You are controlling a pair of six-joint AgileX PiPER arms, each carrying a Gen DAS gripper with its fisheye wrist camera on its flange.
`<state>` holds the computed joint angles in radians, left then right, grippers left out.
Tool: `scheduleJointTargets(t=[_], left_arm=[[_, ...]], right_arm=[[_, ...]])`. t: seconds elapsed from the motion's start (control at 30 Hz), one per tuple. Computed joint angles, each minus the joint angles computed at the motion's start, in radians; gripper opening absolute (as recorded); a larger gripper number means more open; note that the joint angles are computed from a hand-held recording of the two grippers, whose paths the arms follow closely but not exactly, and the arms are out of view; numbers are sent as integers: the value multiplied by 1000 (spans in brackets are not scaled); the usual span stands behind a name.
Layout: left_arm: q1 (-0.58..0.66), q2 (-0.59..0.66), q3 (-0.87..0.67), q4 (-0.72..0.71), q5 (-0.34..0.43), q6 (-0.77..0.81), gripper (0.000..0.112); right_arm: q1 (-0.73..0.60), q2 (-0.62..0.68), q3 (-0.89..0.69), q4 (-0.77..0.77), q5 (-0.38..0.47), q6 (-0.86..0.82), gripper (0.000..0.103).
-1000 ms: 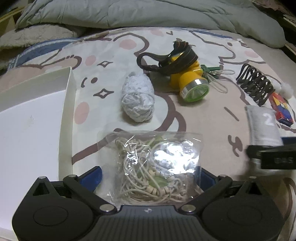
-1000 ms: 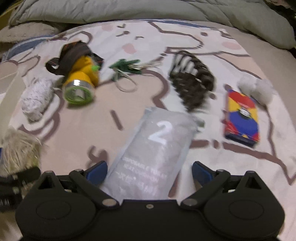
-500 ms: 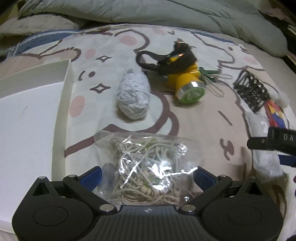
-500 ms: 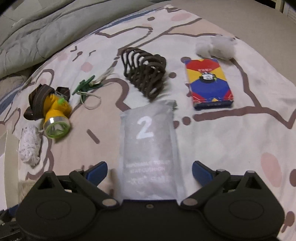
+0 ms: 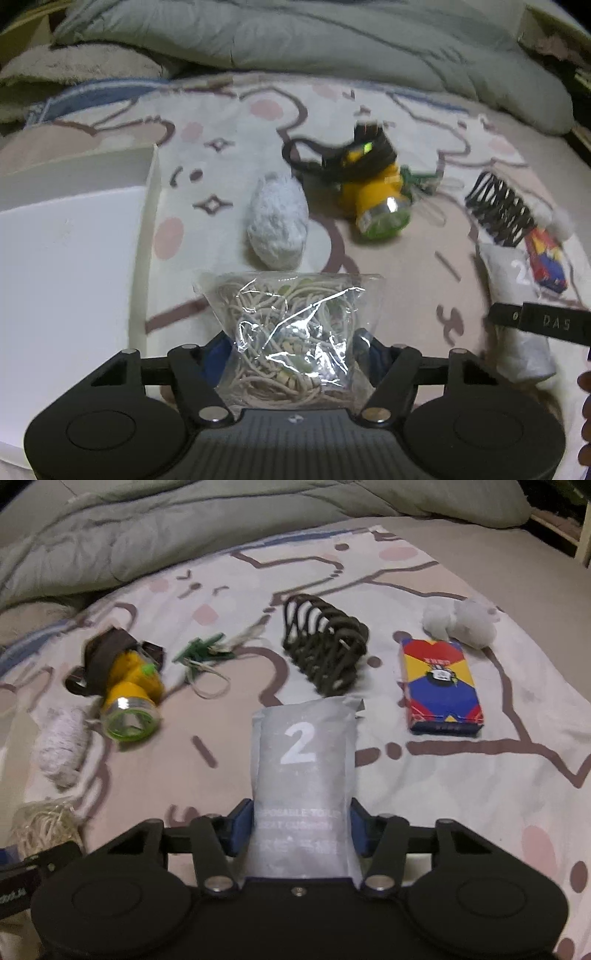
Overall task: Organize objects
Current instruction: 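Close the left tool on the rubber-band bag while the right tool closes on the grey packet, then carry the bag with the left tool while the right tool carries the packet into the white box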
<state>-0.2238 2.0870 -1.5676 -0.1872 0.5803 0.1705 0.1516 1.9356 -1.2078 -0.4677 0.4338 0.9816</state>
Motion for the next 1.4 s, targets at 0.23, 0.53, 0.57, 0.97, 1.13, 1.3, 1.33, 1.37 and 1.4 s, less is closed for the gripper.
scheduleJointTargets(t=[0.23,0.53,0.57,0.97,1.13,1.3,1.33,1.37,1.4], left_arm=[[69,-111,44,-156,-39,118,69],[242,-166,47,-148,-17,162,69],[264,-167,44,-149,-9,170,69],[473,-129,-6,-139,79,300,69],[524,-94,-23,-171,115,373,69],[536,-56,-56,-174,150,387,69],[529,-49,-62,-165,153,381,69],[524,-48,-59,-161,154,380,69],[519,-44,-60,-157,158,376,69]], right_arm=[[55,-75,10,-121,-43,96,54],[181,-27,-187,109,-19,-90,54],[202,-9,-221,119,-10,-100,54],[392,268,-685,319,198,-229,55],[431,352,-821,338,278,-235,56],[457,410,-918,312,360,-211,70],[454,396,-895,325,345,-215,74],[456,372,-860,328,328,-214,82],[460,363,-855,304,339,-200,84]])
